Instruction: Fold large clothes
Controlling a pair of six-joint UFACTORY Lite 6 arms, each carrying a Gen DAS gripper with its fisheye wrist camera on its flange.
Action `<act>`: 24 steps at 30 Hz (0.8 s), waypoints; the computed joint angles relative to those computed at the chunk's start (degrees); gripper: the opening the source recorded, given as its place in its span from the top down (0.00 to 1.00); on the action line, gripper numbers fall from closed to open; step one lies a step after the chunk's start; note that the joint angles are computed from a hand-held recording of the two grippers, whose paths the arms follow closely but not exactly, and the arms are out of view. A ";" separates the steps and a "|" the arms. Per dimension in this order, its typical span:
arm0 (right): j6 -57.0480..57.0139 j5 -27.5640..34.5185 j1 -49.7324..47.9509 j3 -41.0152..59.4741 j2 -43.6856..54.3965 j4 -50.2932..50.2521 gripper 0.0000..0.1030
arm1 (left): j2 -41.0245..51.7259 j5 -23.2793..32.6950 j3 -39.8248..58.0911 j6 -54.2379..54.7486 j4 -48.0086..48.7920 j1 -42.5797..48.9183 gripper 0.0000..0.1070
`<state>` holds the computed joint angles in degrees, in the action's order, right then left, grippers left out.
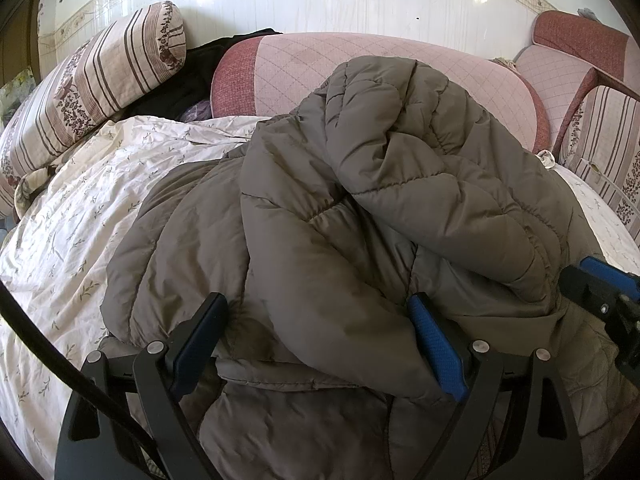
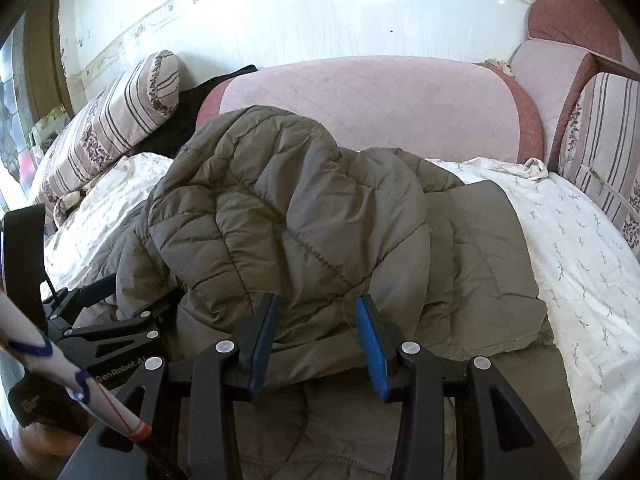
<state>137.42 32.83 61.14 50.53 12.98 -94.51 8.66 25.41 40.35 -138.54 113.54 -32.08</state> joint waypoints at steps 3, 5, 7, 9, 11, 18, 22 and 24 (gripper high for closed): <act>-0.41 -0.31 -0.02 0.38 0.81 0.23 0.57 | 0.05 0.04 0.02 0.00 -0.04 -0.05 0.15; -1.13 -1.05 -0.32 0.92 1.59 0.57 0.57 | 0.14 0.04 0.15 0.08 -0.13 -0.05 0.15; -1.82 -1.23 -0.49 1.38 2.39 1.07 0.57 | 0.07 0.05 0.08 0.11 -0.16 -0.06 0.15; -2.26 -1.69 -0.87 1.72 3.11 1.24 0.57 | 0.23 0.10 0.21 0.08 -0.19 -0.11 0.15; -1.70 -2.17 -1.23 1.70 3.48 0.69 0.57 | 0.24 0.13 0.19 0.09 -0.22 -0.14 0.15; -0.94 -1.99 -1.06 0.69 2.12 0.42 0.57 | -1.21 0.49 -0.30 1.91 -2.22 -0.47 0.15; -1.66 0.04 0.42 -1.79 -1.94 2.56 0.57 | -5.50 -0.11 -1.57 7.77 -8.99 -1.27 0.15; -2.61 1.03 1.48 -3.30 -4.63 4.51 0.57 | -9.05 0.81 -2.95 11.30 -13.36 -2.75 0.15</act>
